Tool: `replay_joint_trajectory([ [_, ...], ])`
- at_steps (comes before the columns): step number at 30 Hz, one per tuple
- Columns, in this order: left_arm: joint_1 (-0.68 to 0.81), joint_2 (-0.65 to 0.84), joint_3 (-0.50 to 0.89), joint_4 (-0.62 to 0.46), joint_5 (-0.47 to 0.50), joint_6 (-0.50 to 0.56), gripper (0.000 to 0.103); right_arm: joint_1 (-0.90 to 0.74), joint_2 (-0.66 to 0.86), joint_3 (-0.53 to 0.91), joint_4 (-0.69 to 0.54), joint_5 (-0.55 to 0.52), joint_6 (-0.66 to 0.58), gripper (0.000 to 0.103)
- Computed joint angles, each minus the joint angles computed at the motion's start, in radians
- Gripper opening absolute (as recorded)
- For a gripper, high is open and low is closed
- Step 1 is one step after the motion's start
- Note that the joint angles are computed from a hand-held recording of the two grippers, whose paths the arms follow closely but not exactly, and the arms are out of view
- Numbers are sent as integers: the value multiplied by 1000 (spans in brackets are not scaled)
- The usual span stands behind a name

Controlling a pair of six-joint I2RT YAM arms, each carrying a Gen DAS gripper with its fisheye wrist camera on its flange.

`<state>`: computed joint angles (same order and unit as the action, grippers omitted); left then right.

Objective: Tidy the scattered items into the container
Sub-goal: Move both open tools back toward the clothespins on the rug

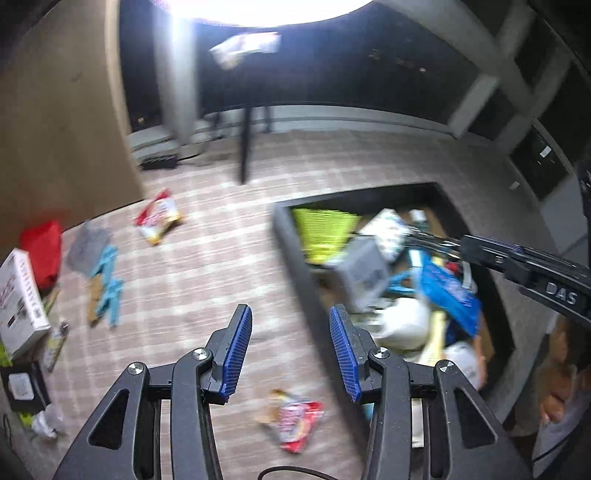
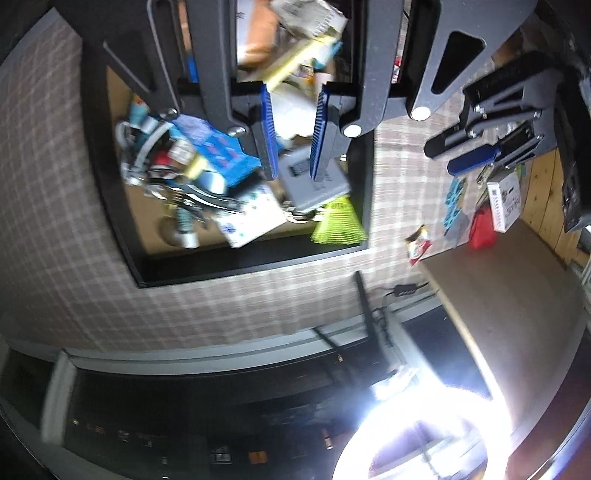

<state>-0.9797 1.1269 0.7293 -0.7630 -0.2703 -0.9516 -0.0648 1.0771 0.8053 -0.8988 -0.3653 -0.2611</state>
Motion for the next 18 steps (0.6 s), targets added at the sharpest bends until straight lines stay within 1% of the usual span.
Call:
replay_joint_trajectory([
  [2,67,-74,-61,-17,12,22,41,73,8,-7,28,26,59,19],
  [4,175,-159,-126,-35,42,75,41,157,28,-11,65,47,114,19],
  [5,225,-190,-148,-41,58,101,41,202,42,-12,87,57,142,21],
  [6,307,-233,-179,-49,87,145,41,242,59,-11,107,68,165,24],
  [7,363,-260,-196,-54,104,178,41,280,73,-10,126,81,187,32],
  [8,442,-294,-217,-61,126,231,41,332,92,-10,153,101,218,37],
  [9,505,-319,-232,-66,145,276,41,361,111,-6,169,109,230,38],
  [11,624,-348,-255,-69,179,370,41,439,159,4,210,132,266,38],
  [12,711,-359,-270,-68,202,440,41,472,186,10,228,139,282,38],
  [15,912,-372,-305,-50,268,604,40,566,261,27,278,157,346,38],
  [17,1061,-360,-332,-22,317,735,35,624,322,43,317,153,388,38],
  [18,1104,-348,-338,-10,331,775,33,640,346,55,328,147,400,38],
])
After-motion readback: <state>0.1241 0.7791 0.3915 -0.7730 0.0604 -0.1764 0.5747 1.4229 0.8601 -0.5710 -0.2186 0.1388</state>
